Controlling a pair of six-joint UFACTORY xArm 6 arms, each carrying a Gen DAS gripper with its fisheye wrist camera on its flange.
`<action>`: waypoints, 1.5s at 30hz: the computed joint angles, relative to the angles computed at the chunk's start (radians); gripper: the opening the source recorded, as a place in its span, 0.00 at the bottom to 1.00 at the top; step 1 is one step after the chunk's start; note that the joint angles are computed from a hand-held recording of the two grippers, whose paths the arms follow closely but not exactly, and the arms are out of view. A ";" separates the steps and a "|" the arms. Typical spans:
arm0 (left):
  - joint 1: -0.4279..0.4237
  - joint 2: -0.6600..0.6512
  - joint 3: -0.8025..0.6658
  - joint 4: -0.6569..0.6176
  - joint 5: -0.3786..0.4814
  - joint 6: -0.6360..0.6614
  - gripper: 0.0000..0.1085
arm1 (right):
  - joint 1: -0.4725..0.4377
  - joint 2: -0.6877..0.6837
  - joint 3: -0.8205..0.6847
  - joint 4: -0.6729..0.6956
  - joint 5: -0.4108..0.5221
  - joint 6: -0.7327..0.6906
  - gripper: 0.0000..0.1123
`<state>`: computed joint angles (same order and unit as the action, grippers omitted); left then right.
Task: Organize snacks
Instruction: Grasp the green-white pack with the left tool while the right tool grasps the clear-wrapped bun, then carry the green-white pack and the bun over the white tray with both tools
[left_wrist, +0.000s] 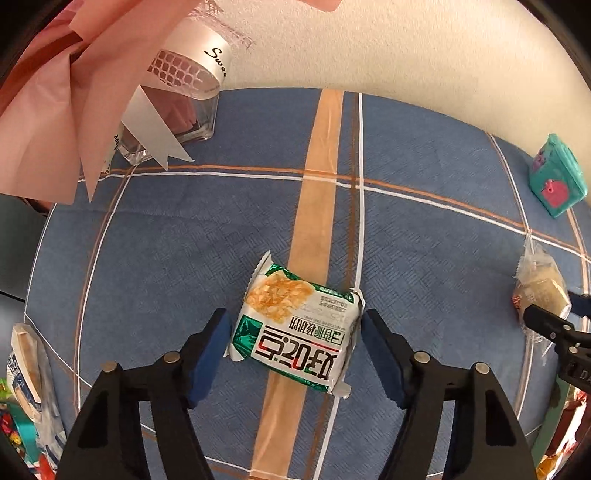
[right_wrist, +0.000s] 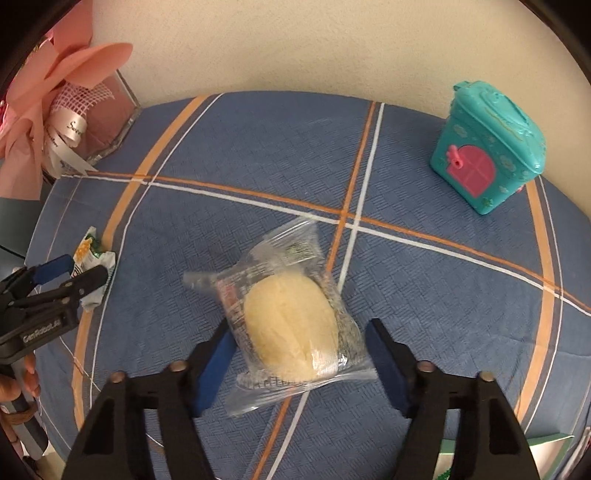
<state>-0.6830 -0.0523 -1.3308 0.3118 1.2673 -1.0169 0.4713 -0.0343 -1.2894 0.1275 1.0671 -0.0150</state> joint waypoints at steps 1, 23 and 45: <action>-0.003 0.000 -0.001 0.005 0.002 0.001 0.63 | 0.003 0.000 0.001 -0.001 -0.002 0.000 0.57; -0.199 -0.098 -0.005 0.036 0.034 -0.216 0.49 | -0.012 -0.229 0.153 0.032 0.043 0.007 0.50; -0.551 0.164 -0.430 0.163 0.197 -0.523 0.49 | -0.216 -0.803 0.419 0.068 0.266 0.015 0.50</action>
<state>-1.2337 0.1114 -1.7611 0.4746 1.4644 -1.5403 0.2557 -0.8370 -0.8702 0.1951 1.3329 0.0000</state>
